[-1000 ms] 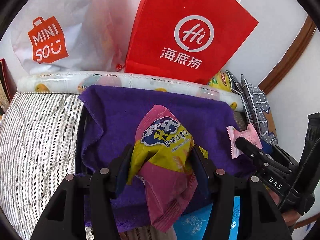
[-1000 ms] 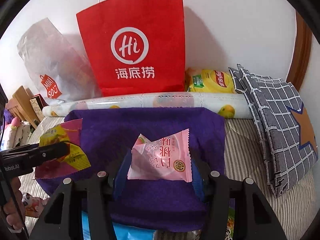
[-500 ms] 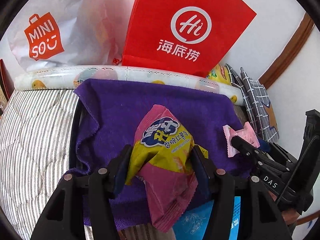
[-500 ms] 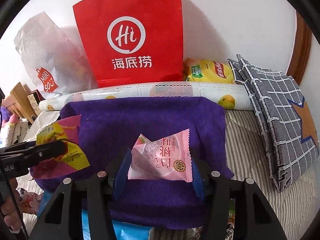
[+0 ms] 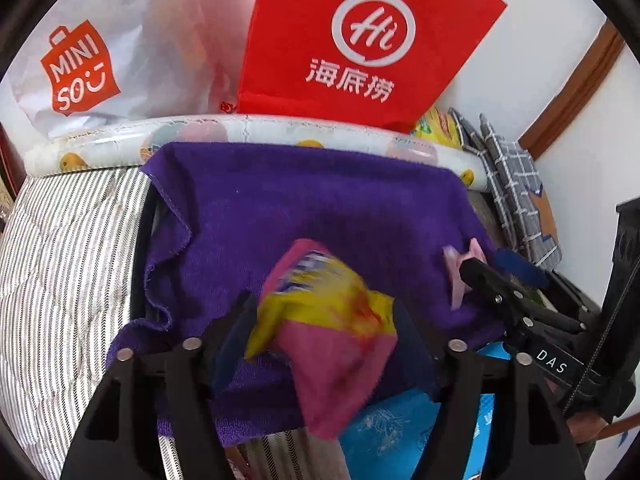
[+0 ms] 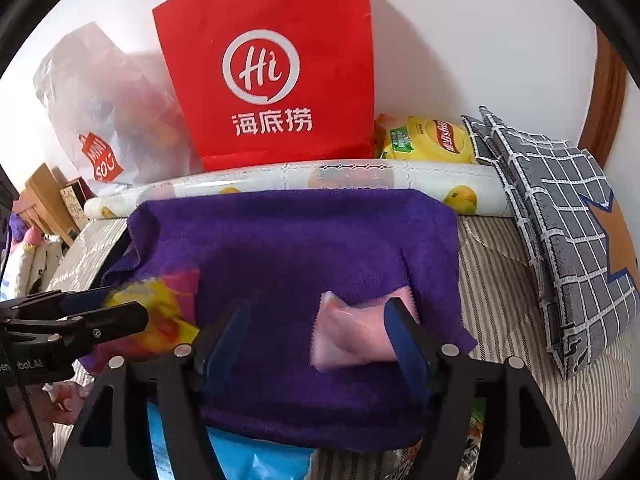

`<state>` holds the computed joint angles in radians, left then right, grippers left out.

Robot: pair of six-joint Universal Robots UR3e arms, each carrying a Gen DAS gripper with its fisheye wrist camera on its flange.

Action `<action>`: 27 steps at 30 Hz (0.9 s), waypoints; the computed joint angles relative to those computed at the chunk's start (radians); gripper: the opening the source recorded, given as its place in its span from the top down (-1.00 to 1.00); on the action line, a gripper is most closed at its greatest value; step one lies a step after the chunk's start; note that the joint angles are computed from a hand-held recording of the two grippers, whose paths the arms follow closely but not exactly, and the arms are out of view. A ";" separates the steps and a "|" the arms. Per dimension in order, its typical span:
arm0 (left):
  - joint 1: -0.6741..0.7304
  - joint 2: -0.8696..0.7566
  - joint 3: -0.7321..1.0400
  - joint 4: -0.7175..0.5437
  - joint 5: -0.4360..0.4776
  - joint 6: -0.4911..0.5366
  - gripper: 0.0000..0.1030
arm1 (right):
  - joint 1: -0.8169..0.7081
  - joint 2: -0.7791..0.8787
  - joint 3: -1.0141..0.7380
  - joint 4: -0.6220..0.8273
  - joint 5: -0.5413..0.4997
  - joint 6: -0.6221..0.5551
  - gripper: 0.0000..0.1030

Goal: Organize snacks
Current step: 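Carry both snacks over the purple towel and open both grippers to drop them, then withdraw both open grippers from the purple towel back over the snacks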

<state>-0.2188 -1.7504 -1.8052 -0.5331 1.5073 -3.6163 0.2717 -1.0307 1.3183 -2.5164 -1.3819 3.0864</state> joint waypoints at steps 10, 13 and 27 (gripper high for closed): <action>-0.038 0.164 -0.109 0.020 0.046 -0.048 -0.51 | 0.020 -0.164 0.107 -0.006 -0.062 0.036 -0.50; -0.093 0.203 -0.117 -0.006 0.133 -0.067 -0.51 | 0.026 -0.226 0.162 -0.024 -0.068 0.038 -0.54; -0.271 0.422 -0.233 -0.056 0.285 -0.217 -0.51 | 0.002 -0.572 0.473 -0.081 -0.032 0.036 -0.54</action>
<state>-0.4894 -1.3282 -2.0381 -0.5887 1.7925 -3.8332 0.2740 -1.6032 1.7914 -2.5972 -1.4141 3.1223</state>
